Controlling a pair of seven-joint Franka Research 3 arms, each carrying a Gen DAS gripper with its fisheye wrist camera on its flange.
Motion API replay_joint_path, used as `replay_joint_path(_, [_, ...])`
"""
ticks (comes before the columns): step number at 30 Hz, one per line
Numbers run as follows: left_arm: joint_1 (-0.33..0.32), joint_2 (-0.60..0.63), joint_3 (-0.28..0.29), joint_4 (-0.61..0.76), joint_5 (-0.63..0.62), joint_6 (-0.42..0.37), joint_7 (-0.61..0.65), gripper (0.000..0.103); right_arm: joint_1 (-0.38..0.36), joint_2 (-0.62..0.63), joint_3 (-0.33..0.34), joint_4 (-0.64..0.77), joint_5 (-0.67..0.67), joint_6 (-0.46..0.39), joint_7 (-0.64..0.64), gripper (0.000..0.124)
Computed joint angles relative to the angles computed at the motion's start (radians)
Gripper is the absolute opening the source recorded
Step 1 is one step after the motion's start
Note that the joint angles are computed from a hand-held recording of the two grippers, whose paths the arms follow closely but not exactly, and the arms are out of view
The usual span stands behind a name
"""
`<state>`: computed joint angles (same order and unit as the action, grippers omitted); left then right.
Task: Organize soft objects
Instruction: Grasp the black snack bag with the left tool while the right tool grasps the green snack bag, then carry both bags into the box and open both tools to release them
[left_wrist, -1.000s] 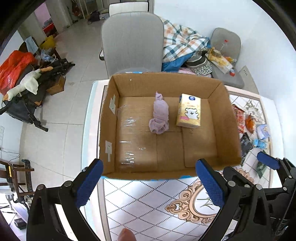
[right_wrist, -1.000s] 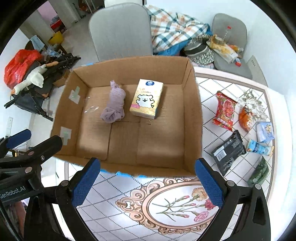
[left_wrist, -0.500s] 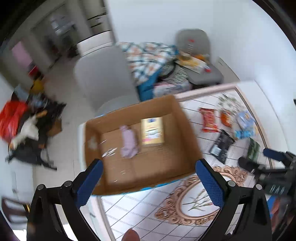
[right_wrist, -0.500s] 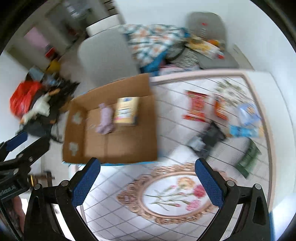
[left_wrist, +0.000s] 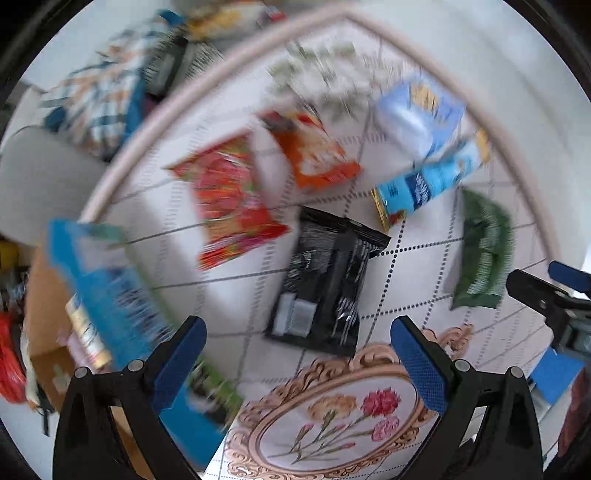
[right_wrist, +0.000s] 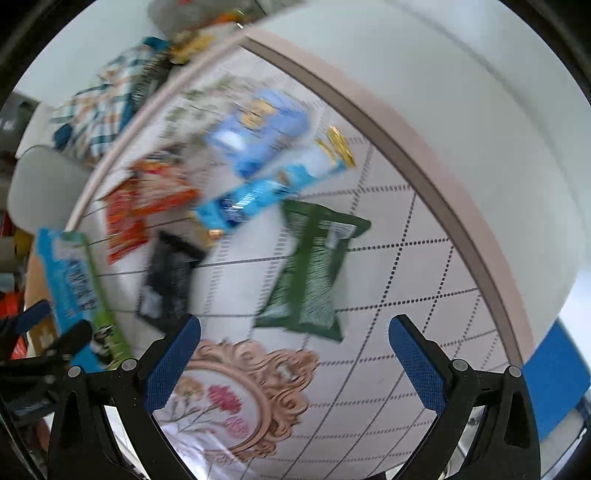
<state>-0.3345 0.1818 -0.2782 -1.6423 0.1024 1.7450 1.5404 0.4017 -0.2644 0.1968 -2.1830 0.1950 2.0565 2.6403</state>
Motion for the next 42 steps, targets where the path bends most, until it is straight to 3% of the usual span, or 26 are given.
replay_joint_path(4, [-0.024, 0.125, -0.002, 0.089, 0.027, -0.058, -0.027, 0.102, -0.002, 0.015, -0.024, -0.047, 0.062, 0.035, -0.052, 0.103])
replay_joint_path(10, [-0.039, 0.205, -0.002, 0.149, 0.041, -0.094, -0.040, 0.101, -0.009, 0.040, -0.038, -0.075, 0.113, 0.077, -0.088, 0.103])
replay_joint_path(12, [-0.039, 0.222, -0.003, 0.162, 0.032, -0.107, -0.040, 0.092, -0.009, 0.055, -0.040, -0.076, 0.128, 0.088, -0.099, 0.103])
replay_joint_path(14, [-0.039, 0.236, -0.002, 0.168, 0.027, -0.126, -0.041, 0.074, -0.008, 0.068, -0.042, -0.074, 0.141, 0.095, -0.109, 0.100])
replay_joint_path(16, [-0.027, 0.228, -0.003, 0.155, 0.000, -0.114, -0.046, 0.067, -0.007, 0.085, -0.043, -0.074, 0.155, 0.105, -0.114, 0.096])
replay_joint_path(18, [-0.025, 0.222, -0.003, 0.148, -0.007, -0.107, -0.053, 0.061, -0.005, 0.094, -0.040, -0.071, 0.157, 0.104, -0.103, 0.073])
replay_joint_path(21, [-0.018, 0.209, 0.000, 0.136, -0.004, -0.100, -0.053, 0.058, -0.002, 0.112, -0.033, -0.060, 0.129, 0.098, -0.074, 0.056])
replay_joint_path(24, [-0.017, 0.186, -0.002, 0.104, -0.003, -0.082, -0.061, 0.057, 0.005, 0.132, -0.027, -0.038, 0.087, 0.074, -0.051, 0.047])
replay_joint_path(31, [-0.016, 0.122, -0.011, 0.031, -0.024, -0.047, -0.085, 0.054, 0.017, 0.164, -0.032, -0.013, 0.063, 0.076, -0.038, 0.040])
replay_joint_path(34, [-0.005, 0.096, -0.011, 0.021, -0.051, -0.042, -0.076, 0.054, 0.022, 0.122, -0.030, -0.034, 0.071, 0.074, -0.032, 0.039])
replay_joint_path(42, [0.050, -0.163, 0.011, -0.136, -0.258, 0.048, -0.059, 0.053, 0.043, 0.018, 0.007, -0.011, 0.051, 0.063, -0.011, 0.038])
